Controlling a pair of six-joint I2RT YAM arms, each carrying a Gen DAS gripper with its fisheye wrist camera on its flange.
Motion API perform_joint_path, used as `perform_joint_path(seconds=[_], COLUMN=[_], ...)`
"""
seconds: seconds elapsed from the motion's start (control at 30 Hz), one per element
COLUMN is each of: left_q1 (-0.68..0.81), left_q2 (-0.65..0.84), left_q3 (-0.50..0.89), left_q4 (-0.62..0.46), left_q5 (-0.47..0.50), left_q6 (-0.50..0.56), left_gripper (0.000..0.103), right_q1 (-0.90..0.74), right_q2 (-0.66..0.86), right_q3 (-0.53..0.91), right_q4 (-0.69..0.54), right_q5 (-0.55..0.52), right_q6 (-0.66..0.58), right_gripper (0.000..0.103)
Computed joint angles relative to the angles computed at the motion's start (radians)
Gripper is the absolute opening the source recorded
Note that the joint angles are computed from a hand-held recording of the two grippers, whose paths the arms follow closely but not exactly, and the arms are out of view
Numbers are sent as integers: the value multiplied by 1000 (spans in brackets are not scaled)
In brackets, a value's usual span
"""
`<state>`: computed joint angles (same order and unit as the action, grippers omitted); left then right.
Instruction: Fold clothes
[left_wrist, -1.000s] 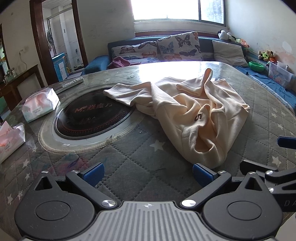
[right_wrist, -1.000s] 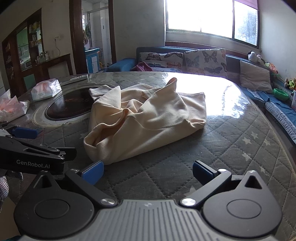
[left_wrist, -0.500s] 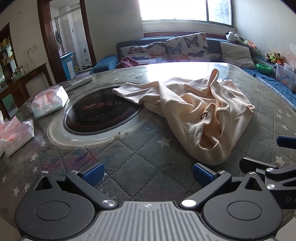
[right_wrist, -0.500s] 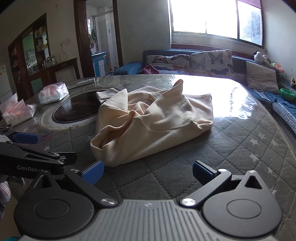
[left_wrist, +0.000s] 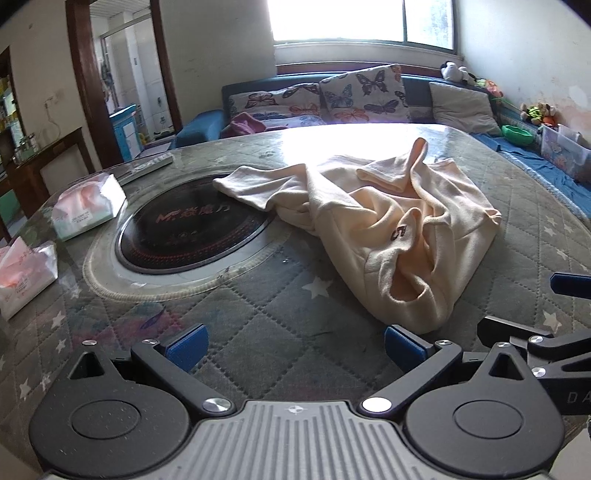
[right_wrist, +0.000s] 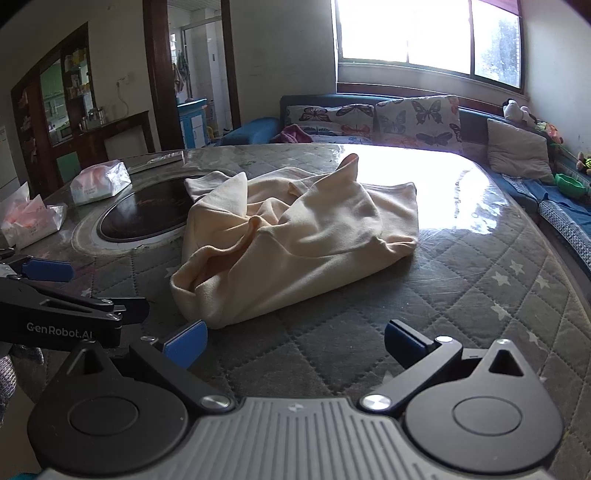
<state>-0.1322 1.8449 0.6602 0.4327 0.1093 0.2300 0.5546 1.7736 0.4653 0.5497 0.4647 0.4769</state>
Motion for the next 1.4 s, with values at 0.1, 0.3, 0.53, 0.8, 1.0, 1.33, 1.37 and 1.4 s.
perform_joint_path(seconds=[0.1, 0.3, 0.53, 0.8, 1.0, 1.33, 1.37, 1.4], left_q1=[7, 17, 19, 5, -2, -10, -12, -17], left_q2=[6, 25, 59, 119, 189, 398, 425, 453], left_q3=[6, 32, 113, 254, 402, 795, 840, 887], left_q4=[2, -14, -66, -140, -218, -399, -421, -446], left_q5=[33, 88, 100, 94, 132, 170, 170, 162], left_q6=[12, 39, 35, 13, 7, -40, -40, -38], left_gripper=[103, 103, 103, 103, 94, 74, 74, 74], right_q1=[11, 33, -5, -101, -190, -348, -365, -375], right_q2=[-2, -14, -6, 9, 45, 113, 139, 156], right_q3=[9, 23, 46, 93, 148, 320, 358, 386], right_q4=[-25, -74, -80, -62, -60, -97, -106, -117], right_q5=[27, 79, 47, -44, -137, -291, -304, -308], right_q6=[12, 25, 12, -69, -113, -184, -199, -209], right_gripper=[103, 103, 103, 101, 94, 77, 74, 72])
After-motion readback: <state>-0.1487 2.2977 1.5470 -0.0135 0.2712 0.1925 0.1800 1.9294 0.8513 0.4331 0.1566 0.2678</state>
